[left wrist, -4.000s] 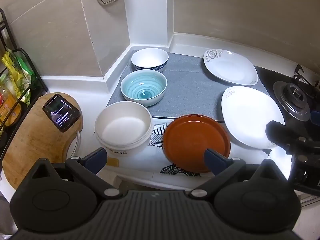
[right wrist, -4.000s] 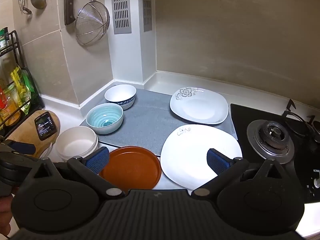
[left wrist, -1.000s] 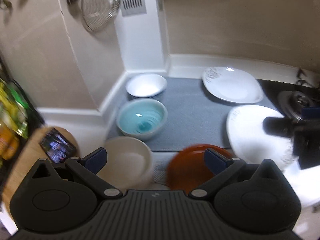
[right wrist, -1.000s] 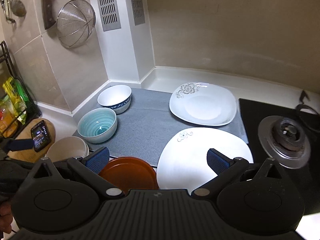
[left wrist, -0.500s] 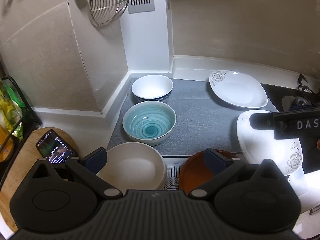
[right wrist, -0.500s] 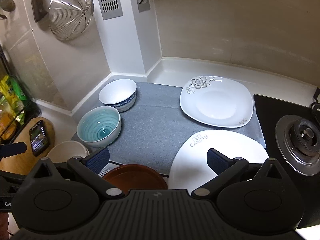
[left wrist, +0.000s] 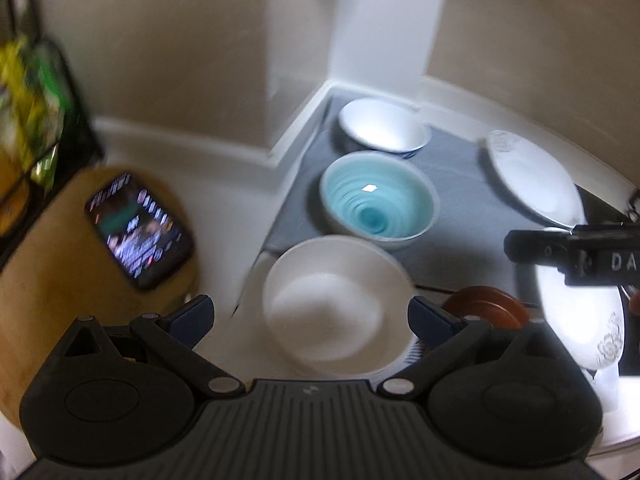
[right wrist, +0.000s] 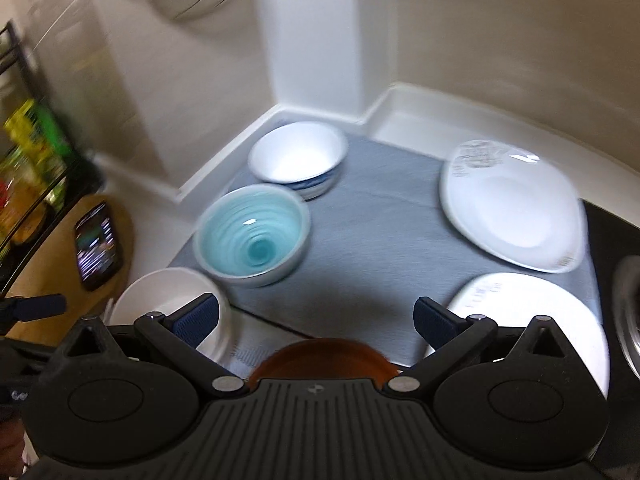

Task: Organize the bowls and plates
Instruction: 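Move both tools down toward the orange plate's rim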

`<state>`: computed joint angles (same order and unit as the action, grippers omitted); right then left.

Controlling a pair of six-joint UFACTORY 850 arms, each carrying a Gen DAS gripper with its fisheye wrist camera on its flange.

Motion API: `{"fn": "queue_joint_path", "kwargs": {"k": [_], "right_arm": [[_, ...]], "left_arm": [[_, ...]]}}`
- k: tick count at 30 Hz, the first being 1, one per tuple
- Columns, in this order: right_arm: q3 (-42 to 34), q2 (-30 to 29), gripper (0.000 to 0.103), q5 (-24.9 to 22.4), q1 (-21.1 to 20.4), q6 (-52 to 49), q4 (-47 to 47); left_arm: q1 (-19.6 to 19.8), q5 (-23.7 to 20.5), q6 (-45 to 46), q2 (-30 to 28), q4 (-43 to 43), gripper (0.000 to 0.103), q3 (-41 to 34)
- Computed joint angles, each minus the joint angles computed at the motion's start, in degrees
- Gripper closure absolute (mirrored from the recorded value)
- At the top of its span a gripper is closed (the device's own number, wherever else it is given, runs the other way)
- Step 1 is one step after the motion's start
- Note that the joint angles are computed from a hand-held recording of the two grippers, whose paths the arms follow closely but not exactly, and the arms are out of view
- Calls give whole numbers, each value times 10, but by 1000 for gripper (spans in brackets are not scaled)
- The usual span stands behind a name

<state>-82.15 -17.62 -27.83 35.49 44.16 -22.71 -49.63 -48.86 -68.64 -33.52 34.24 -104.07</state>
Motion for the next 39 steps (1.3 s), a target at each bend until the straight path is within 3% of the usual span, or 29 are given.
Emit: {"fn": "queue_joint_path", "kwargs": {"k": [9,14,19,23,26,30,34,36,39], "right_arm": [[-76,-75,0,-11,-25,-259,221],[-96,-96,0,-23,-41,-313,270],[-75,-76,0,-15,-60,-288,248],[-24,-29,0,-4,-81,-191,177],[26,15,0,-4,-94,-95,113],[106,82,0,1,-104,-2,70],[167,132,0,6,-103,14,105],[187,146,0,11,-104,-36,174],[209,157,0,12,-100,-78,230]], "left_arm": [[41,-8,-55,-2,-121,0,6],[43,-33,-75,-13,-117,0,-17],[34,-15,-41,-30,-118,0,-59],[21,4,38,-74,-119,0,-137],[17,4,121,-124,-169,0,-216],[9,-36,233,-207,-245,0,-350],[1,-123,303,-295,-292,0,-502],[-3,-147,317,-305,-300,0,-518],[-4,-154,323,-281,-311,0,-470]]}}
